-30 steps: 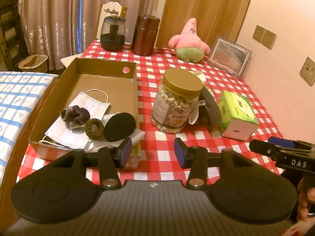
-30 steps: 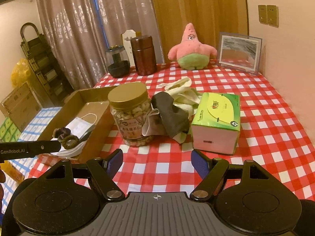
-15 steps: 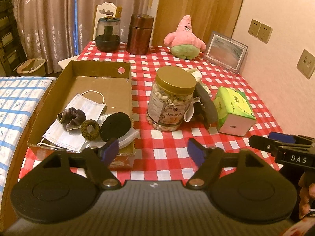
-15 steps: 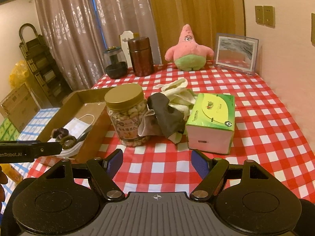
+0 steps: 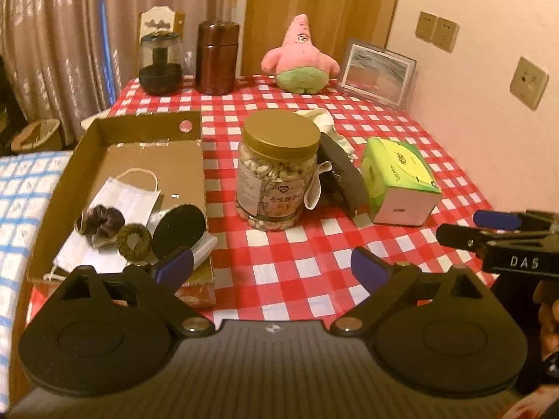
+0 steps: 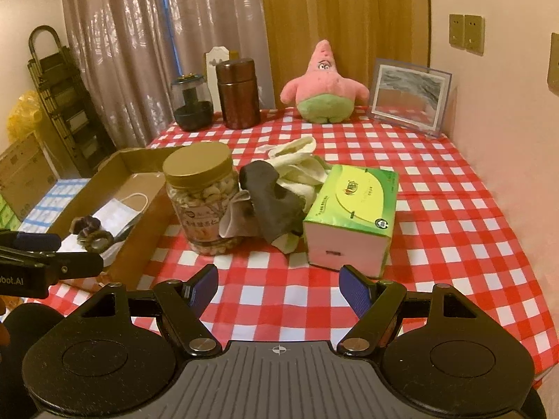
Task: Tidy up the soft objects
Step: 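Reach past the jar and grasp the black cloth face mask with the right gripper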
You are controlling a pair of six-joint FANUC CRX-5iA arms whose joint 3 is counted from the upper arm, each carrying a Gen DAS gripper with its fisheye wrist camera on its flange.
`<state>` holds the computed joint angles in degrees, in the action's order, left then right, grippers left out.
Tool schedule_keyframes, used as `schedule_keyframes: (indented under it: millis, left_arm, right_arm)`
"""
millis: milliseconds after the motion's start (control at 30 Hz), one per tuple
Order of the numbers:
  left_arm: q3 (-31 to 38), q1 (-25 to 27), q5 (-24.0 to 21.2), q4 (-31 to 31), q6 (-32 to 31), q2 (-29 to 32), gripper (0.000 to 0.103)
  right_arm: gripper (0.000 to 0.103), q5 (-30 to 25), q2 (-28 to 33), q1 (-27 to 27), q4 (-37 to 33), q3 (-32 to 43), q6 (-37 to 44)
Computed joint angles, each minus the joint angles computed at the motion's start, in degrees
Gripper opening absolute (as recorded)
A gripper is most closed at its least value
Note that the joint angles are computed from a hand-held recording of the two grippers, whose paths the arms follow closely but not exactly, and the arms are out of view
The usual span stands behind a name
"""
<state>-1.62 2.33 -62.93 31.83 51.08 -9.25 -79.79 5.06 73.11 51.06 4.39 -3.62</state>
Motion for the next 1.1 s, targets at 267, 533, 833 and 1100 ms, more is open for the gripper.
schedule_keyframes:
  millis: [267,533,833,1100]
  left_arm:
    - [2.1,-1.0,0.6,0.8,-2.2,1.9,0.096]
    - [4.6,-1.7,0.9,2.7,-9.7,4.5,0.096]
    - [13.2,-3.2,-1.8,-1.7,-11.2,10.9,0.095]
    - [17.6,-3.2,-1.5,-3.7,-12.6,15.5,0.095]
  right_arm:
    - [0.076,1.4,-0.7,-1.1,0.6,-1.4,4.2]
    - [0.076,4.1,-0.5,-3.8,0.4,-1.2,14.7]
    - [0.076,9.3,1.8,-8.1,-1.1,0.1,29.3]
    - [0.076,12.0,5.2,-11.2,-2.9,2.0,41.5]
